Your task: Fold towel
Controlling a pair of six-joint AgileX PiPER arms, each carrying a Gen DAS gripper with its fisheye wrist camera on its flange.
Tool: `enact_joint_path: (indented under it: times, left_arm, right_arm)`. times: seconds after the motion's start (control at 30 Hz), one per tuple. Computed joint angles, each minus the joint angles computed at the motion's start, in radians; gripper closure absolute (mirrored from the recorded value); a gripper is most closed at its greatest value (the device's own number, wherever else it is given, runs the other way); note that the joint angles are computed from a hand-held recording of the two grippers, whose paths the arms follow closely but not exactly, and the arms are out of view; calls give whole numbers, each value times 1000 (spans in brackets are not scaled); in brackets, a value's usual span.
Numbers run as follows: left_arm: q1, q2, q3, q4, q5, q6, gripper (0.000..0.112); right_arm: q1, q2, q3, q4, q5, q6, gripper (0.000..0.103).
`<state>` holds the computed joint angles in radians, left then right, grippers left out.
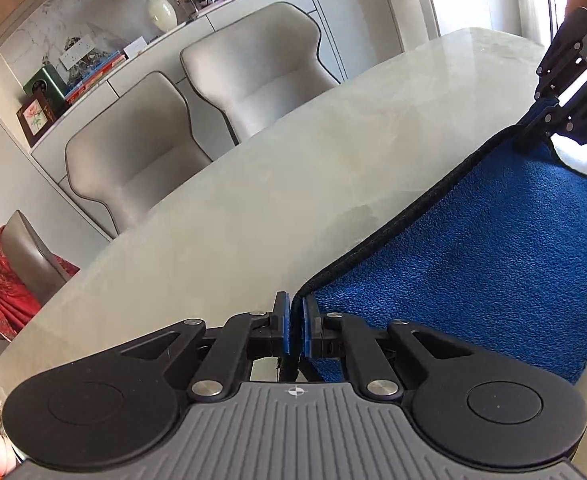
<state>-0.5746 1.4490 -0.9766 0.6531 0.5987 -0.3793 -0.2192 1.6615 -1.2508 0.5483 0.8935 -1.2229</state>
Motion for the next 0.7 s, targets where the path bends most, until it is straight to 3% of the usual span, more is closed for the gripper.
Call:
enact_joint_path:
  times: [0.7]
  left_arm:
    - [49, 116, -55, -7, -55, -9, 105]
  right_arm:
    - [10, -9, 22, -27, -55, 63, 95]
